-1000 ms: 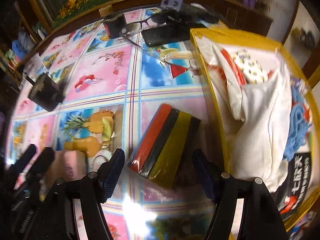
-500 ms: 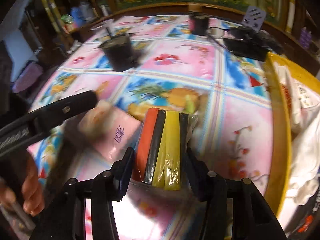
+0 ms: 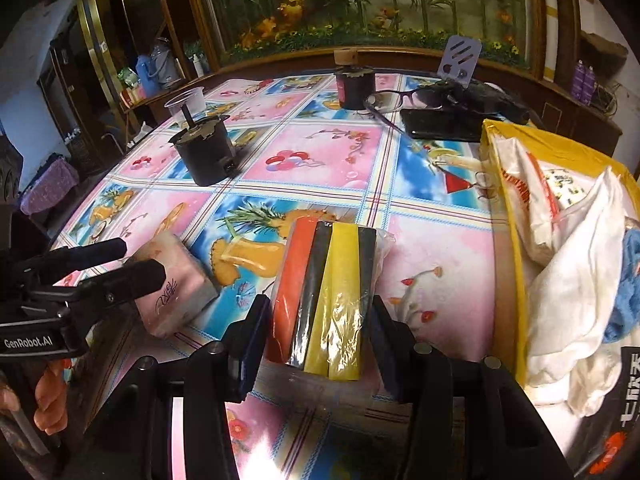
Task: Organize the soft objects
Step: 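Lift the pink pack and striped sponge pack and carry them toward the box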
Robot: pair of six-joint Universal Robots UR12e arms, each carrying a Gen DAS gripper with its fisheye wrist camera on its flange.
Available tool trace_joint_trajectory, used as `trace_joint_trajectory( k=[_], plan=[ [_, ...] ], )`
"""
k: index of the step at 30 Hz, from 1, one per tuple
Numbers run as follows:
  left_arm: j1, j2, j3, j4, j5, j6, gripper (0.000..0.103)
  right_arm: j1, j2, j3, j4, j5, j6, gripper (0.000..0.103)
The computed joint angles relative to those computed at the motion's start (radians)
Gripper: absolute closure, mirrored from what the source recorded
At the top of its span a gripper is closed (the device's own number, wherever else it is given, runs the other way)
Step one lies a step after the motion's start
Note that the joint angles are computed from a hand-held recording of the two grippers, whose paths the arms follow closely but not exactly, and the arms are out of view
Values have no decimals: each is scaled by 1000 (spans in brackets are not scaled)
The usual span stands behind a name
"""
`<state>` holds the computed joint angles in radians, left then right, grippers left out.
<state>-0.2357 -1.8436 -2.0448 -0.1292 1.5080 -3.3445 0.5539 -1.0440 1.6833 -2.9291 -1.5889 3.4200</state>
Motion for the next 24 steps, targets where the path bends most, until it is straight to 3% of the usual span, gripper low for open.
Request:
trace_joint_trajectory(
  k=[5, 10, 14, 16, 24],
  plan=[
    [-31, -14, 21, -34, 45, 93, 14, -5, 1, 11, -37, 14, -10, 51],
    [-55, -38, 53, -117, 126, 116, 14, -12, -4, 18, -26, 62, -7, 51],
    [-50, -42, 49, -102, 138, 86, 14, -13, -11, 29, -52, 68, -7, 51],
    [-50, -43, 47, -87, 150, 76, 24, -11, -12, 29, -52, 58, -5, 51],
    [-88, -66, 65, -24, 228, 53, 25, -7, -13, 31, -66, 21, -6, 51]
  ],
)
